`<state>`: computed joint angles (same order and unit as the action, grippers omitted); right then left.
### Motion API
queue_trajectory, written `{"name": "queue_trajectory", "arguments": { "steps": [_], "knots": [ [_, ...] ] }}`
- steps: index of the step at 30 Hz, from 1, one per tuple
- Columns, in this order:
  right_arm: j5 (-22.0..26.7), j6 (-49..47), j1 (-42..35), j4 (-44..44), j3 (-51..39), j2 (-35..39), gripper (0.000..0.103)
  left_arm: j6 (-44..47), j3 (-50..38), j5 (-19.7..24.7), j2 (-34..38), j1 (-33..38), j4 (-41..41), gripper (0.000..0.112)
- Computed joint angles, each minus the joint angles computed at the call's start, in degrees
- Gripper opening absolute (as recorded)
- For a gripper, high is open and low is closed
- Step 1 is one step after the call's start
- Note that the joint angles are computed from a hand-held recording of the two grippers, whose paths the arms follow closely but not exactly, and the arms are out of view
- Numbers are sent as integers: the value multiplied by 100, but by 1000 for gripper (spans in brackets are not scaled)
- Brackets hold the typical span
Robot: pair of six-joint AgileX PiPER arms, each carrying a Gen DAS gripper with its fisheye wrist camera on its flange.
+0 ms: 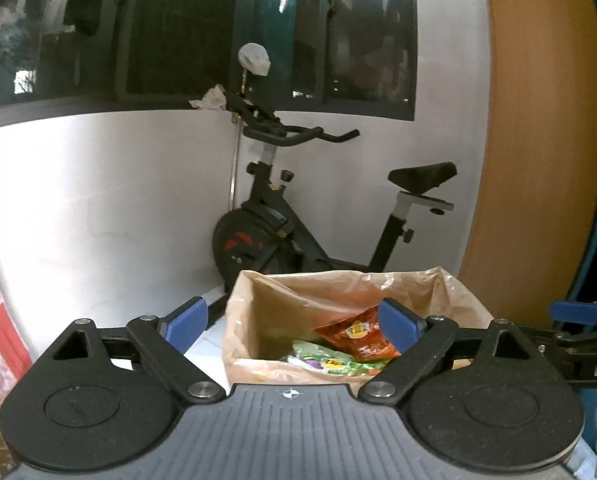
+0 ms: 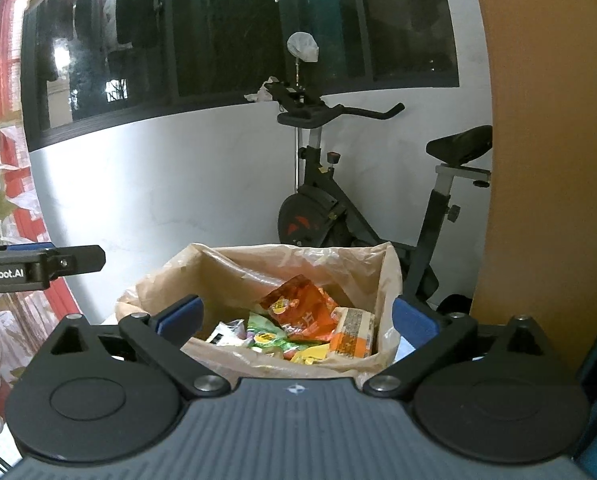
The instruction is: Organize snacks
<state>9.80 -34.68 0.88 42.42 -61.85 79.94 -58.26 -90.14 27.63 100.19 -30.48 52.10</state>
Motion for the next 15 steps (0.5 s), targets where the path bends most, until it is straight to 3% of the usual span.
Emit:
{"name": "queue_trajectory", "arguments": {
  "steps": [5, 10, 15],
  "knots": [
    [-10, 377, 51, -367, 117, -193, 102, -513, 148, 255, -152, -104, 177, 94],
    [9, 294, 52, -182, 225, -324, 102, -946, 471, 176, -381, -85, 182, 94],
    [-39, 897, 128, -834, 280, -395, 102, -1184, 711, 169, -539, -105, 275, 94]
  ]
}}
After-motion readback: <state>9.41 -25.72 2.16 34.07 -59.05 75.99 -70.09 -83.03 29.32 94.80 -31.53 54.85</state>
